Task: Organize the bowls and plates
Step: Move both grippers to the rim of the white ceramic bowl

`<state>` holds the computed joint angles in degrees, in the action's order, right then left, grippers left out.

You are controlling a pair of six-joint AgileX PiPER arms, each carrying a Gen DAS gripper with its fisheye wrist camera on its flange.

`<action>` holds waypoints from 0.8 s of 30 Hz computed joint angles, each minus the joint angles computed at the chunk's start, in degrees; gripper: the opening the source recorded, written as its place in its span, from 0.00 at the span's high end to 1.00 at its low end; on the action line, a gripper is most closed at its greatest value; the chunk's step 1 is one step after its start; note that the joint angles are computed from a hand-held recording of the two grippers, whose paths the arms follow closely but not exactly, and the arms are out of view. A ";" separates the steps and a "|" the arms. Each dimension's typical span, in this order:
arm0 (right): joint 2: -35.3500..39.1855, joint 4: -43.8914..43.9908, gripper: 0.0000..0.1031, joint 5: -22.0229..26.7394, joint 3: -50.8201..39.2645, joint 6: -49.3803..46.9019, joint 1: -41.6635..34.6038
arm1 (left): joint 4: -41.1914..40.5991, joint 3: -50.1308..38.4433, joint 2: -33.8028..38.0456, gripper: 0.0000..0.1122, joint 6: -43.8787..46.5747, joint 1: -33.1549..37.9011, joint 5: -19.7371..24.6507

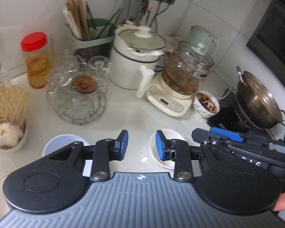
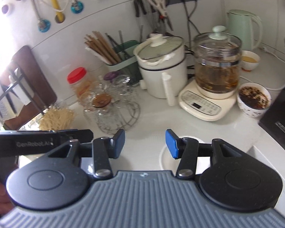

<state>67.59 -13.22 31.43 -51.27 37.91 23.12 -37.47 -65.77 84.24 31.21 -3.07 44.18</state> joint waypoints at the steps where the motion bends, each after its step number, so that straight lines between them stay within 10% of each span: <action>1: -0.62 0.20 0.51 -0.06 0.56 -0.12 -0.59 | 0.67 -0.53 0.42 0.68 -0.37 -0.96 -0.32; 13: -1.61 5.00 0.51 -3.06 5.85 -4.93 -10.65 | 1.44 -4.37 8.73 0.58 -1.62 -9.96 -4.01; 24: 7.10 28.90 0.51 -4.79 6.92 -31.72 -25.28 | 4.45 -13.15 23.02 0.58 -6.08 -13.48 -2.48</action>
